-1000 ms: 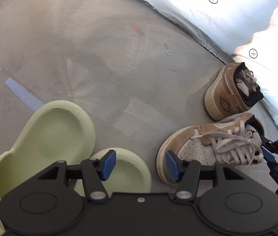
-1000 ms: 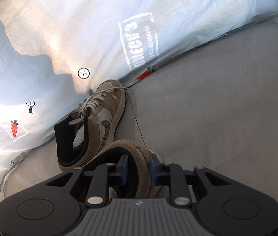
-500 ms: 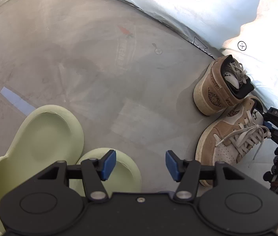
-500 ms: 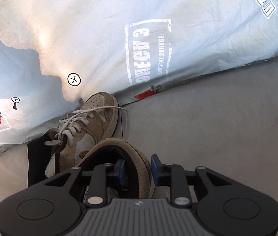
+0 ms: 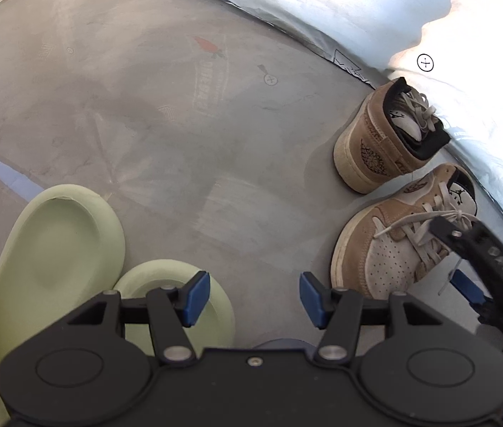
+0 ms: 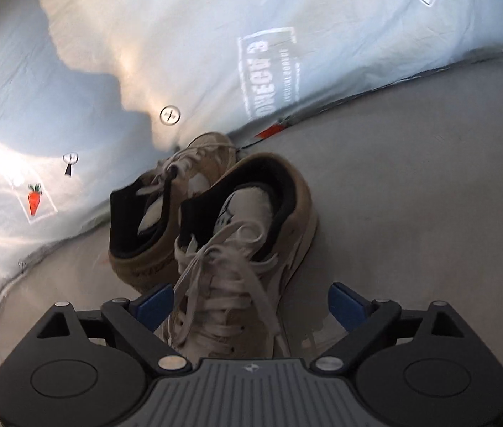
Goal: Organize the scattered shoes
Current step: 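Grasp the tan sneaker's heel with the right gripper and lift it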
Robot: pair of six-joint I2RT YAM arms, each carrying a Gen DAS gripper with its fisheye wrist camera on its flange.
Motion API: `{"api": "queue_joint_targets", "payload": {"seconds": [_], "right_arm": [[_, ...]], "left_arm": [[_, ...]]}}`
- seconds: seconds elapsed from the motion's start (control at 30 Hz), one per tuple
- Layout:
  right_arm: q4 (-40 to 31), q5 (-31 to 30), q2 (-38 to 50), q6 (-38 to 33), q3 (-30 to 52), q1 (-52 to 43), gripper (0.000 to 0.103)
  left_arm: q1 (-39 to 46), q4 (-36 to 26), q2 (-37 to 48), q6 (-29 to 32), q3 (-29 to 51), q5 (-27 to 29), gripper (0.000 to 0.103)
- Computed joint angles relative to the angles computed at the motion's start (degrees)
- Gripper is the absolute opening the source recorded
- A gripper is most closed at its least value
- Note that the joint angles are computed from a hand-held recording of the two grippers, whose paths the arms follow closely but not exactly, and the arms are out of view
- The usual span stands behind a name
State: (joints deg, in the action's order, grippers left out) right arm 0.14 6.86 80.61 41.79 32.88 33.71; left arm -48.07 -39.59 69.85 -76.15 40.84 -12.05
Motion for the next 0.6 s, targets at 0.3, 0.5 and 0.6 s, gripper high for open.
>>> {"api": "queue_joint_targets", "payload": {"seconds": [0.3, 0.5, 0.6], "right_arm": [[0.1, -0.2, 15.0, -5.9, 9.9, 0.5, 0.095], [0.1, -13.2, 14.2, -22.4, 9.6, -10.1, 0.09], [-3.6, -21.0, 16.3, -32.9, 12.8, -17.1, 0.09]], "left_arm": [[-0.5, -2.5, -3.0, -1.7, -1.2, -1.4, 0.057], [0.7, -4.1, -4.3, -0.4, -1.1, -2.7, 0.057], [0.1, -4.5, -4.1, -0.2, -0.7, -3.5, 0.057]]}}
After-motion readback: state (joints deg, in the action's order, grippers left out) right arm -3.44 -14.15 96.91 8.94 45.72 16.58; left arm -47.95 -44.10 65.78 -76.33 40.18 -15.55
